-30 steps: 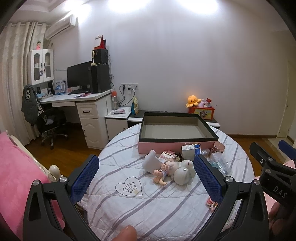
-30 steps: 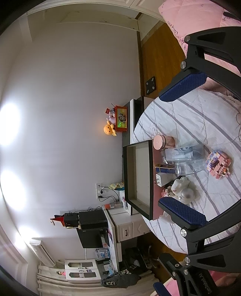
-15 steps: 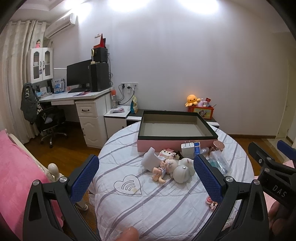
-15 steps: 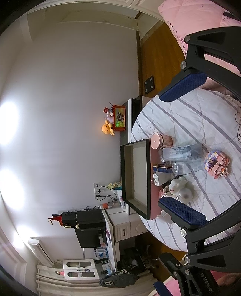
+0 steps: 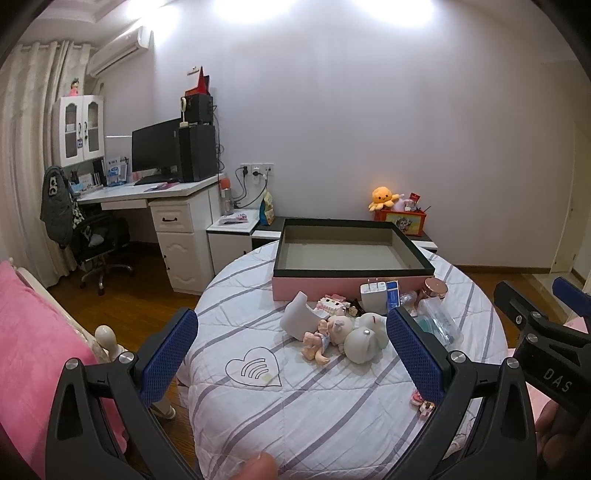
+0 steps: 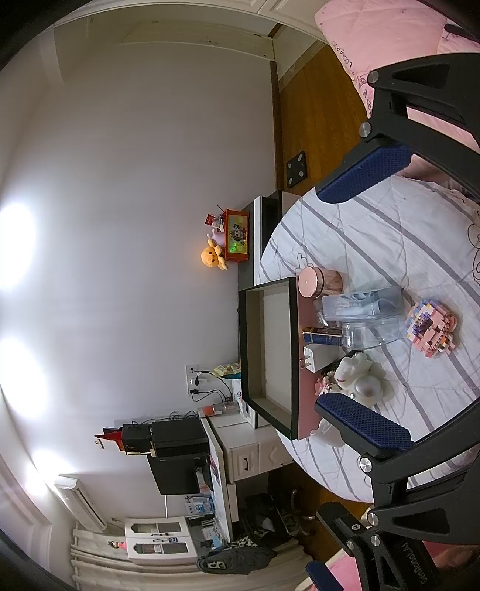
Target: Organize rigid objects
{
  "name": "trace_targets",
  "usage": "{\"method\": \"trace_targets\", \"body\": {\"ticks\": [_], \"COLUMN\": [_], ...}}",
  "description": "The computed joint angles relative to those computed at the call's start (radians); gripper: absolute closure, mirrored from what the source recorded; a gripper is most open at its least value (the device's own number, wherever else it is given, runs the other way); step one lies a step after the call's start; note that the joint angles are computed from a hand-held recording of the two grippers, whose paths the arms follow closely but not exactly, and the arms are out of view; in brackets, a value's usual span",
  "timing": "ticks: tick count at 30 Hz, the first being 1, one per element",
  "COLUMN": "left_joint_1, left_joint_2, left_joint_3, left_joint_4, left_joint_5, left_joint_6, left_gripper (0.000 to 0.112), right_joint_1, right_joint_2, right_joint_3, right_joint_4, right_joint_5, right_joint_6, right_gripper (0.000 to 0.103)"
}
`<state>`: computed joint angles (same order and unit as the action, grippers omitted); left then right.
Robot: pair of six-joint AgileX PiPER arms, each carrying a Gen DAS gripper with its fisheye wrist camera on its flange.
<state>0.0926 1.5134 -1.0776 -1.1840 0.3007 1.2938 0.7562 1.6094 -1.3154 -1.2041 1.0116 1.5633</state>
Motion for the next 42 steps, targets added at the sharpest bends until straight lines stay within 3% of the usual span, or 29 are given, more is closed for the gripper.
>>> {"method": "trace_targets", "body": {"ticks": [25, 32, 40, 42], "left_joint_1": [-0.003, -0.011, -0.038, -0.052], "left_joint_2": [0.020, 0.089, 0.236, 0.280], "left_joint_3": [-0.002, -0.039, -0.103, -0.137], "left_joint_4": [-0.030, 0.029, 0.096, 0.171], "left_joint_5": [0.002, -0.008, 0.007, 0.013], "left_joint_6": [0.034, -0.018, -0.071, -0.146], "left_gripper": [0.009, 0.009, 0.009, 0.009], "right_joint_1": [-0.015, -0.074, -0.187, -0.223], "right_joint_2": [0.000, 0.005, 0.062, 0.084], "right_joint_3": [0.023, 0.042, 0.057, 0.052], "right_joint_4": [0.001, 0.033, 0.135, 0.189], "right_joint_5": [-0.020, -0.107, -0.271, -0.318], "right_joint_6": [0.012, -0.009, -0.123, -0.171], "right_gripper": [0.000, 0.000, 0.000, 0.000]}}
